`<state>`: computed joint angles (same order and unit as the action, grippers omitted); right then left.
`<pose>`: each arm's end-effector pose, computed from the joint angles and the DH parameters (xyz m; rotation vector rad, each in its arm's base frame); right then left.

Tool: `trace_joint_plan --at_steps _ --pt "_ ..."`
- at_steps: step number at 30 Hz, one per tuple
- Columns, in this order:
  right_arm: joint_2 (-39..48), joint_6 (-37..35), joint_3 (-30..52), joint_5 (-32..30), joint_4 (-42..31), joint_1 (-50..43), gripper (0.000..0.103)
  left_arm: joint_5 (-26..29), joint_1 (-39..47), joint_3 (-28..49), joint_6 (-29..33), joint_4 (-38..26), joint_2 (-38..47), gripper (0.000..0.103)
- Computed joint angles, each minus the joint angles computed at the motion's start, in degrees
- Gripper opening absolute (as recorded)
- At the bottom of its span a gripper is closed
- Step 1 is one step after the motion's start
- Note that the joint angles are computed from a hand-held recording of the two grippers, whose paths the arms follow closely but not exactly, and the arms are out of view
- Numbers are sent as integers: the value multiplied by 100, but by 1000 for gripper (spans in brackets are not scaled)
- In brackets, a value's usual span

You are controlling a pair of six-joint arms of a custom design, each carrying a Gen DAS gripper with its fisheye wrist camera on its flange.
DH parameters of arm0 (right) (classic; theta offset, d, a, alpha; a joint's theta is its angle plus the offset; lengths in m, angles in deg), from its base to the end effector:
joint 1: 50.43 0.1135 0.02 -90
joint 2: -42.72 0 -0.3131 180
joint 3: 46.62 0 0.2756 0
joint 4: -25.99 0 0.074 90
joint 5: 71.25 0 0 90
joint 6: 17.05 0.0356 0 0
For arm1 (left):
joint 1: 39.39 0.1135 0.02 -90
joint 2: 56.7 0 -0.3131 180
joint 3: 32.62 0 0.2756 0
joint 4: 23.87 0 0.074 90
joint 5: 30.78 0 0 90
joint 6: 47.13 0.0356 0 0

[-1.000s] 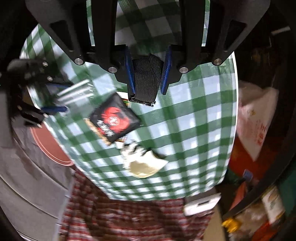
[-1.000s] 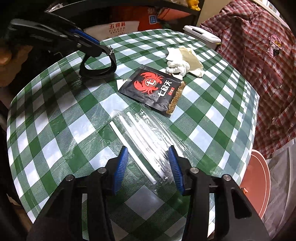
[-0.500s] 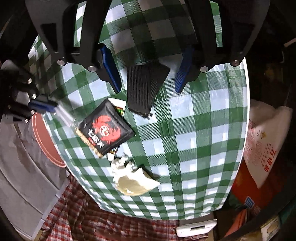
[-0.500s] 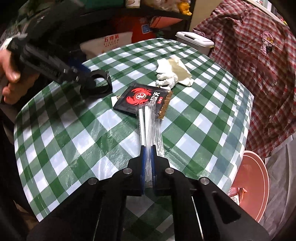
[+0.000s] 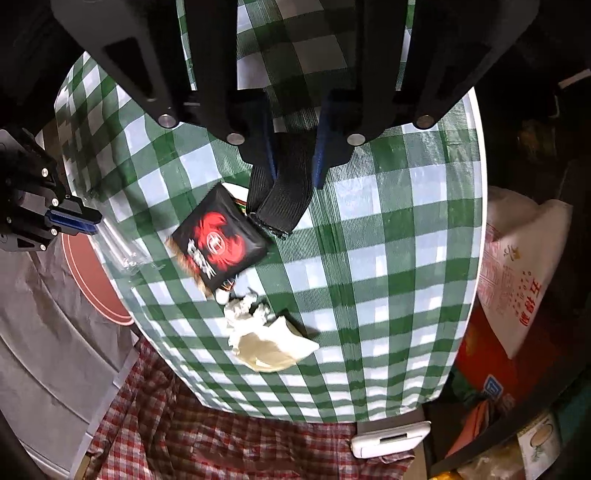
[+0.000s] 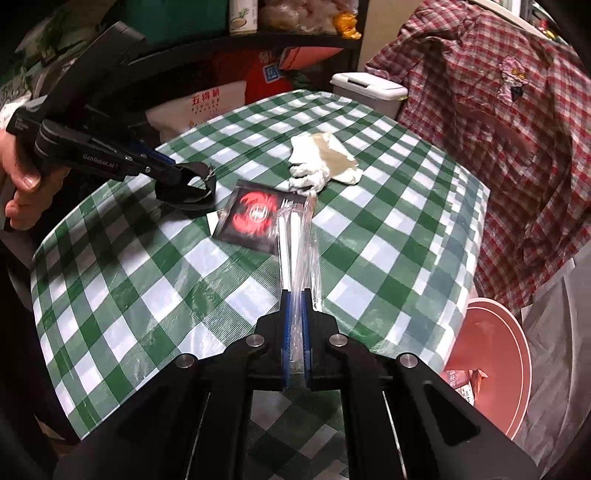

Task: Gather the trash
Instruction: 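Grasp the clear plastic straws with the right tool while the left tool grasps the black elastic strap, then carry the straws and black strap over the pink bucket with both tools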

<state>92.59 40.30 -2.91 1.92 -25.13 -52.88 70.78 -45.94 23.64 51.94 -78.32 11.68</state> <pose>0.1509 0.0039 0.2324 -0.7590 2.3945 0.1318 0.2152 -0.0319 0.2468 0.4257 2.6842 -0.2626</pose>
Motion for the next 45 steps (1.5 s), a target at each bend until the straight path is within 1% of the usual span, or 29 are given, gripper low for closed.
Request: trace_joint_plan --at_steps 7,10,14,19,23,33,40,45 --pt "-143 62 187 -245 -88 -452 5 -9 -17 66 -234 -10 -335 18" --pt "-233 187 276 -313 -88 -611 5 -27 -71 118 -427 -7 -549 18" --pt "-333 411 418 -449 -65 -923 5 -146 -276 163 -708 49 -809 17" --pt "-445 619 554 -613 -48 -1355 5 -429 -704 204 -1065 162 -1075 18" --pt "-401 690 710 -886 -43 -1899 5 -573 -968 223 -1287 281 -1194 18" --pt "-284 714 974 -1367 14 -2954 5 -1084 -1622 289 -1883 695 -1301 17" --pt "-154 678 1101 -1562 62 -3426 5 -1457 -2079 364 -2218 965 -1270 17" --pt "-47 666 1173 -1674 78 -3639 5 -1590 -2342 406 -2360 1115 -1199 18"
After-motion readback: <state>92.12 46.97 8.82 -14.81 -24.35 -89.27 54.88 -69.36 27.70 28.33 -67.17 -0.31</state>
